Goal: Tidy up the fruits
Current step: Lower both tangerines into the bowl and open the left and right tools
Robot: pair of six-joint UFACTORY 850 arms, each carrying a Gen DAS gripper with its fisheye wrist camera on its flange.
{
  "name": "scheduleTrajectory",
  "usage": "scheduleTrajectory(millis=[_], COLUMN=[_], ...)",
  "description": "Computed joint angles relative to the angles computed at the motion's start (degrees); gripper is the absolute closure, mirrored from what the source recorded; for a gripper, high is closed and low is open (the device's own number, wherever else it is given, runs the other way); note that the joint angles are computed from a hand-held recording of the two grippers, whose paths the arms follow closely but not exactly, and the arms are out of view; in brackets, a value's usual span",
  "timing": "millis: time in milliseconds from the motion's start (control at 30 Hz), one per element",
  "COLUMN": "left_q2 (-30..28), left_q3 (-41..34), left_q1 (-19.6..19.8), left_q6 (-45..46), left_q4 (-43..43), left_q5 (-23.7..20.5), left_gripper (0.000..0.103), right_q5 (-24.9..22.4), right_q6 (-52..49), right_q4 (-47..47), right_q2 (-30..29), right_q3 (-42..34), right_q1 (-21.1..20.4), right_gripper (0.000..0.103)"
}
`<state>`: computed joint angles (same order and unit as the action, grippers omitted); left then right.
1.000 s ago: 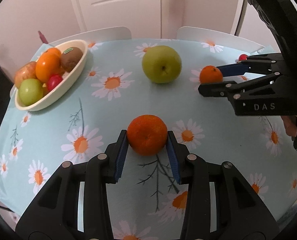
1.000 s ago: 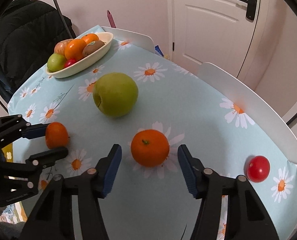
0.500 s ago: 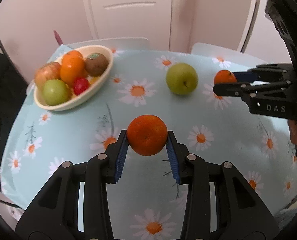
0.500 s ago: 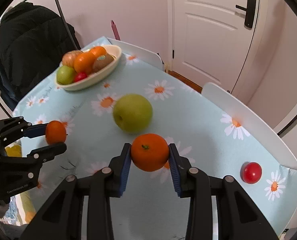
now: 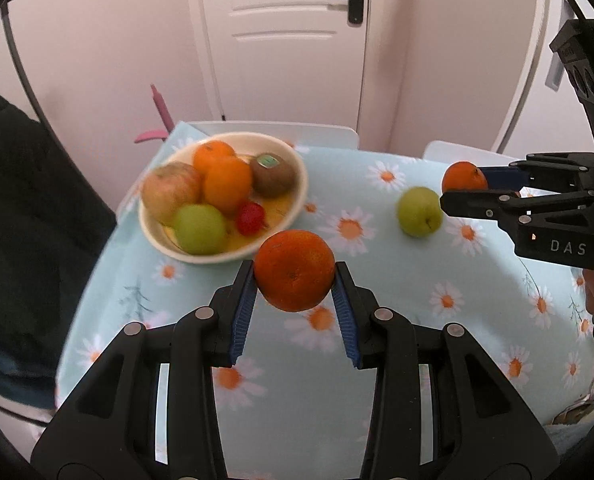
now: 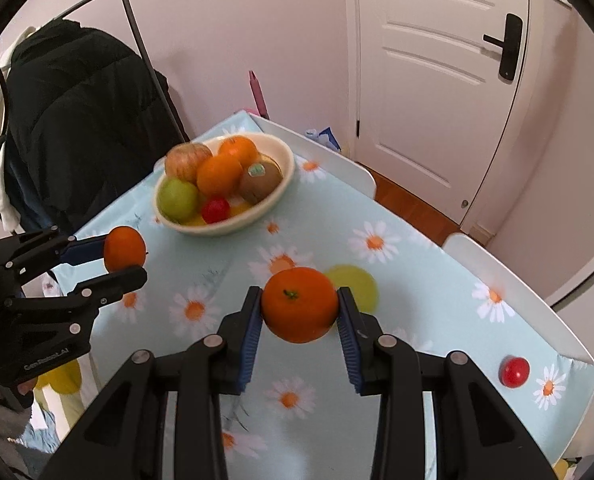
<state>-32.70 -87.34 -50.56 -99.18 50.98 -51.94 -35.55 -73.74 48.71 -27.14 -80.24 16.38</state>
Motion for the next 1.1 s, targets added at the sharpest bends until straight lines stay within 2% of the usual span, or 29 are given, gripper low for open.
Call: scheduleTrajectory(millis=[333, 667, 900, 1100], left_q2=[6.6, 11.0, 11.0, 7.9], left_q3=[6.7, 12.5, 13.6, 11.8], left_q1=[4.9, 12.6, 18.0, 22.1], left_q6=[4.1, 9.5, 15.0, 22.7], left_q4=[2.7, 5.4, 5.5, 0.8], left_q5=[3.8, 12.3, 18.4, 22.4], left_gripper=[0.061, 0.061, 0.061, 0.061], right_q5=[2.5, 5.6, 7.4, 7.8], right_q6=[10.1, 23.2, 33.8, 41.7], right_q4=[-3.0, -9.0, -15.2, -20.2], right_q2=[-1.4, -6.2, -10.1, -13.3], right_q3=[-4.5, -11.8, -17.1, -21.3], right_q1=[5.3, 10.0, 12.3, 13.4], right_gripper=[0.069, 0.069, 0.069, 0.069])
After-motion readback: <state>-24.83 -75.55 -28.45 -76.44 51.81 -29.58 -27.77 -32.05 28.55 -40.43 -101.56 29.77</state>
